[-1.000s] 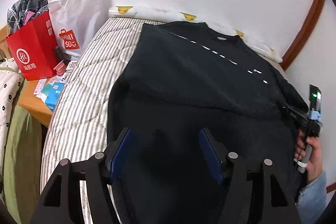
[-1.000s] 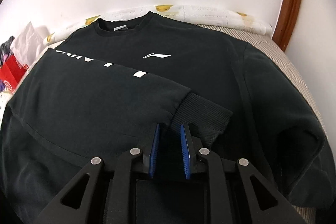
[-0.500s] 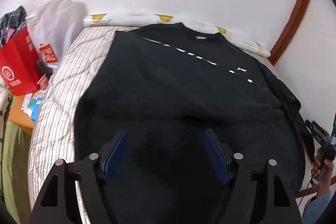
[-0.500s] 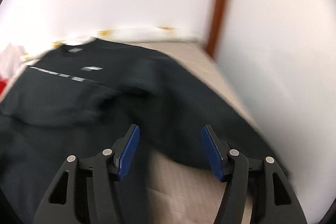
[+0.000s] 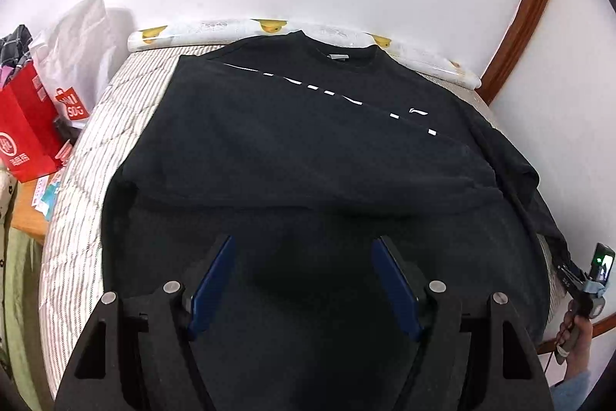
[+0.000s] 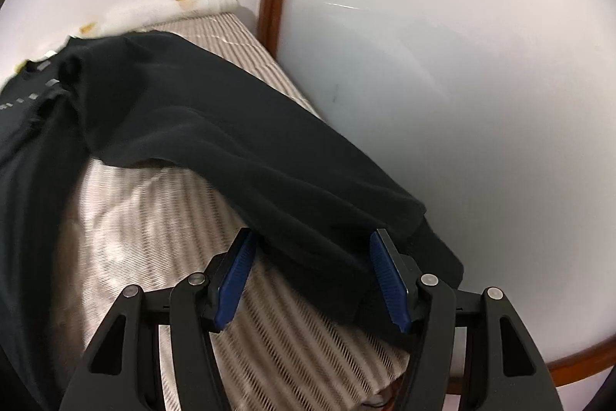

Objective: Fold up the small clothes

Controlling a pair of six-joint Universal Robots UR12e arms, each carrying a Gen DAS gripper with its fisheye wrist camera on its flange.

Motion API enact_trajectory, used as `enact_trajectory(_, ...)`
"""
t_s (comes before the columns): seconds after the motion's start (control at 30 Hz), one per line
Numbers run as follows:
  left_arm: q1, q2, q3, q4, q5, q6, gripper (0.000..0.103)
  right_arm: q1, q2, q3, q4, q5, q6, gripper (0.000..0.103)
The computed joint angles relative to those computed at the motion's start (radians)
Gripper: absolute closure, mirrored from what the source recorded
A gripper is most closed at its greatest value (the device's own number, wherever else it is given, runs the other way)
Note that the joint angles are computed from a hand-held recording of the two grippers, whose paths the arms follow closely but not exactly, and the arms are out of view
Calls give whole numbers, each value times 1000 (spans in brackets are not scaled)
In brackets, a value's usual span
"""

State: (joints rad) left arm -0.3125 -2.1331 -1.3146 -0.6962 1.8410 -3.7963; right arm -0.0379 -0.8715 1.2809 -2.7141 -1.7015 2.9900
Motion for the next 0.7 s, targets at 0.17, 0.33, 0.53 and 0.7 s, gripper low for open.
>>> enact_trajectory(0.17, -10, 39, -47, 5, 57, -23, 31, 6, 31, -43, -9, 14, -4, 84)
enact_trajectory(0.33, -9, 84, -112, 14, 83, -78, 31, 9, 57, -100, -14, -22, 19, 89)
enact_trajectory(0.53, -9, 134, -193, 60, 102, -133, 31, 14, 46, -143, -101, -17, 30, 90)
enact_trajectory(0.7, -12, 167, -250, 115, 107, -152, 31, 25, 38, -200, -112, 0, 4, 90)
